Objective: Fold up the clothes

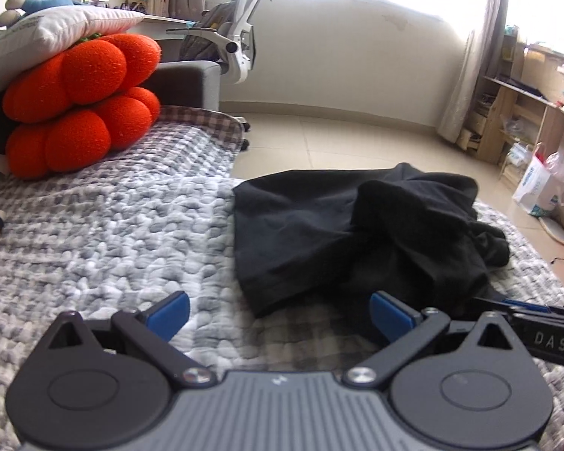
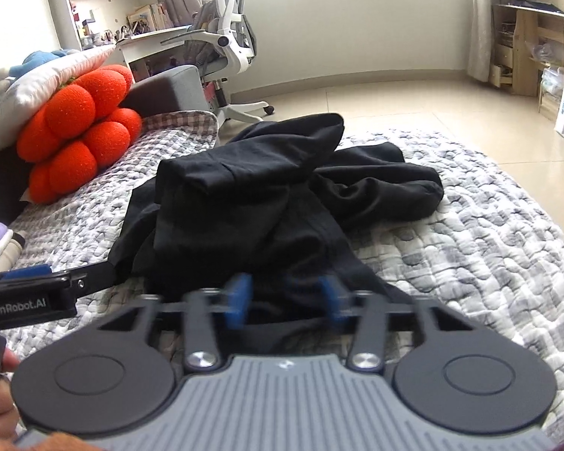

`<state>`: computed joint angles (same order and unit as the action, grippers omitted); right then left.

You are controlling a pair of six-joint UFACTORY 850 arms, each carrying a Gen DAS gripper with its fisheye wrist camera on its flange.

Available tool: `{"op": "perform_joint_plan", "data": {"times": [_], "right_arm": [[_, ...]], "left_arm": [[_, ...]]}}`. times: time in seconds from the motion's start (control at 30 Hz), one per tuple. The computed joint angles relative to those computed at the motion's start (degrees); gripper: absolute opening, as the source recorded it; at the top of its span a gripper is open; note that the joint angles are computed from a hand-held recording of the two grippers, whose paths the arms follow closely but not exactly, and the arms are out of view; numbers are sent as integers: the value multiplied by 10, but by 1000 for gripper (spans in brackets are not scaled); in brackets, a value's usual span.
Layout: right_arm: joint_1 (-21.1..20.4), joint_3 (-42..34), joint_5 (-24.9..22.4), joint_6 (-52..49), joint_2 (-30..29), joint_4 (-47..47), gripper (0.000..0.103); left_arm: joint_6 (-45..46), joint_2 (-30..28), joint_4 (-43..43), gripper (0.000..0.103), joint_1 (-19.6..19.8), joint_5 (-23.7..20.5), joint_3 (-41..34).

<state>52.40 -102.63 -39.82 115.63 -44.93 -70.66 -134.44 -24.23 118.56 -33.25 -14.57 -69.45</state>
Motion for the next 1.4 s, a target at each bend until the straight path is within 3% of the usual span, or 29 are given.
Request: {"op": "perform_joint_plan", "data": {"times": [0.13, 0.37, 0.6, 0.67, 0.77, 0.83, 0.9, 1.0, 1.4], "right_arm": [[0, 11, 6, 33, 8, -15, 71], [-3, 20, 13, 28, 15, 12, 73], [-8, 31, 36, 31, 22, 16, 73], [-7, 34, 42, 42, 24, 4, 74], [-8, 33, 55, 45, 25, -3, 74], [-9, 29, 58, 41, 22, -2, 75], [-11, 21, 57, 26, 16, 14, 76], [-13, 9, 56, 2, 9, 42, 76], [-8, -8, 29, -15, -4, 42, 79]], "left_arm": [[-69, -5, 72, 102, 0, -5, -2], [-16, -14, 24, 94, -1, -14, -11], [-77, -29, 90, 86, 5, -20, -20], [-50, -42, 64, 80, 3, -21, -33], [7, -62, 3, 59, 0, -22, -55], [74, -73, -80, 32, 0, -12, -70], [123, -80, -143, 20, -1, -13, -78], [113, -77, -134, 8, -4, -24, -73], [103, -36, -161, 3, -9, -49, -44]]}}
